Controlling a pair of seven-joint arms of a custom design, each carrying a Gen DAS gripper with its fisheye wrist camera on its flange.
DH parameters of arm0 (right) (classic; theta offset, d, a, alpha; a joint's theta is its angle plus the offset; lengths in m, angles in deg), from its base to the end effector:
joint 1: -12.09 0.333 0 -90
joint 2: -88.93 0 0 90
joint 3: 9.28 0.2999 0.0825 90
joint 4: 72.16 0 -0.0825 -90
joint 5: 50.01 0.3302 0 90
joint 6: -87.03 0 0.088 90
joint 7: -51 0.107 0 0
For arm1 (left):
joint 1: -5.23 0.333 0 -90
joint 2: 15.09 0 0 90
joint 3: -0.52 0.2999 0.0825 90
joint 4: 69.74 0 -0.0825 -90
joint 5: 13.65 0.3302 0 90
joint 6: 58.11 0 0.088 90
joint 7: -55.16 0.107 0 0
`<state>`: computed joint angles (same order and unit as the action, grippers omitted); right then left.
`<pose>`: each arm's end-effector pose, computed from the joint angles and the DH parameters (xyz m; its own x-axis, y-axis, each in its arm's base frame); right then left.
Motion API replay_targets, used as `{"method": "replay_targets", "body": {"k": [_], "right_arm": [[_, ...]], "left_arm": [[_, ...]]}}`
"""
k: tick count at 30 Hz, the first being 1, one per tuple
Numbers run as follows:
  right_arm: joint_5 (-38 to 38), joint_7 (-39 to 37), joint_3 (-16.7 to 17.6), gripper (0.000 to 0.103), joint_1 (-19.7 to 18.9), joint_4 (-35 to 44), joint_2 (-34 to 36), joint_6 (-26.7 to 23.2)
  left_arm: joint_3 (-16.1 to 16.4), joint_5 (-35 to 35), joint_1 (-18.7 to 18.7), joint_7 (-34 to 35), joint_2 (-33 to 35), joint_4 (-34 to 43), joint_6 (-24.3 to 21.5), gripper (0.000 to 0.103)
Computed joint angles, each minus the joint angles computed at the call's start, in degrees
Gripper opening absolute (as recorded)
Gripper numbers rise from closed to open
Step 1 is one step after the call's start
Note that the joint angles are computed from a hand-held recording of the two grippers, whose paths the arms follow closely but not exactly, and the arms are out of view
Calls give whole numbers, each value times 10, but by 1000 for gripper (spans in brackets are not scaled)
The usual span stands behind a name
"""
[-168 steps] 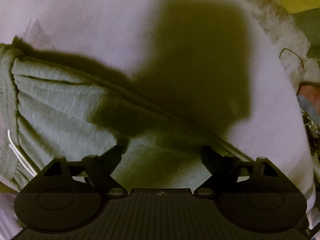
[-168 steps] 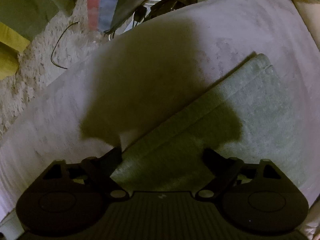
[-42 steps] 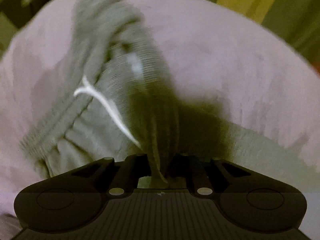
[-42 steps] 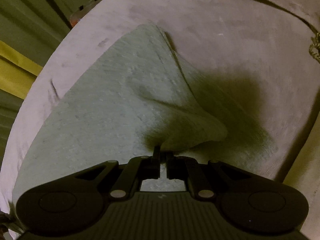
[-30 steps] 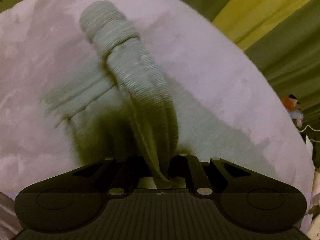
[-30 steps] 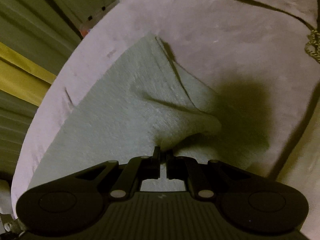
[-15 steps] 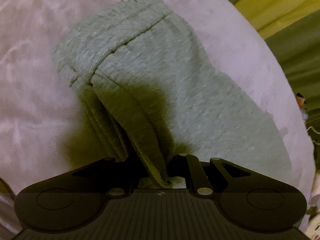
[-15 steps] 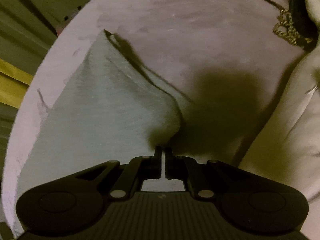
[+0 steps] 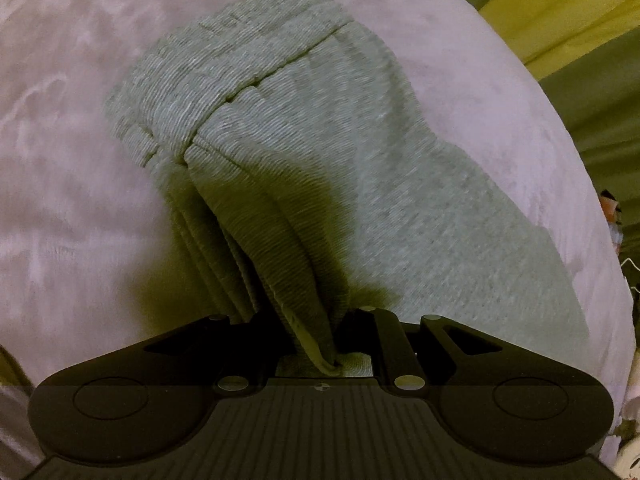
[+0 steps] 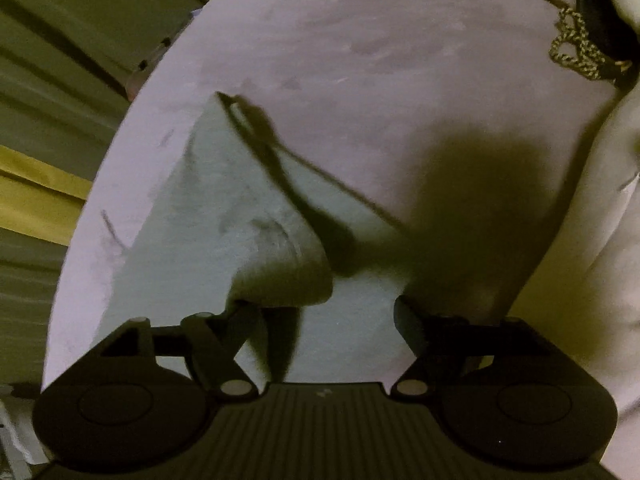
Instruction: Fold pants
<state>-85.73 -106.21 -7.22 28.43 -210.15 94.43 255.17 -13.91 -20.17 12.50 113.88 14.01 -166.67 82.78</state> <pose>0.4518 0.1896 0.3397 -0.7716 -0.4787 -0.4189 -0.4370 0.8774 -0.1978 0.6431 -0.0580 0.3551 0.4795 -0.8199 0.3128 -0.8403 -0.5317 -0.1057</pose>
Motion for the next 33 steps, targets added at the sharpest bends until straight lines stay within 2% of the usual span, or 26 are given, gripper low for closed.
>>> {"method": "replay_targets", "body": {"k": [1,4,6,7,8,11,15,17,19,20,21,23,24,25,26,28,30,33], "right_arm": [[-35,24,-8,76,5,3,-1,10],[-19,-5,-5,76,7,20,4,-14],[66,-56,28,76,-19,13,3,-9],[68,-52,27,76,-19,4,-7,2],[29,-23,5,76,-3,1,-15,7],[26,-28,10,76,2,15,-31,-63],[43,-31,11,76,-3,3,-18,-5],[76,-66,18,75,-6,15,-2,-16],[102,-88,20,66,-7,28,25,-18],[98,-81,15,49,-4,33,35,-13],[102,-84,14,43,-3,40,44,-16],[93,-80,6,39,2,50,57,-19],[87,-68,1,22,7,54,62,-22],[80,-58,-3,10,11,57,64,-28],[72,-57,-5,6,14,61,63,-38],[24,-45,-14,6,32,78,57,-71],[-6,-55,-7,5,43,105,55,-129],[-51,-42,0,5,54,115,35,-170]], "left_arm": [[1,0,-1,-4,3,3,-2,12],[4,3,-4,-14,5,7,-7,13],[3,8,-4,-8,4,8,-10,13],[2,8,-3,-7,5,9,-11,14],[3,7,-3,-8,7,11,-12,14],[8,17,-10,-21,13,19,-14,14],[12,39,-19,-27,18,28,-19,14],[8,35,-15,-25,19,30,-21,14],[5,28,-9,-23,20,30,-21,14],[4,27,-8,-22,20,29,-21,14],[4,27,-8,-21,21,29,-20,14],[6,29,-10,-22,20,26,-16,14],[6,30,-10,-23,19,25,-15,14],[6,30,-10,-23,18,23,-13,14],[5,29,-7,-19,14,18,-12,14],[6,31,-8,-19,12,16,-11,13],[8,36,-12,-23,9,14,-10,13],[11,44,-17,-30,0,4,-6,13]]}}
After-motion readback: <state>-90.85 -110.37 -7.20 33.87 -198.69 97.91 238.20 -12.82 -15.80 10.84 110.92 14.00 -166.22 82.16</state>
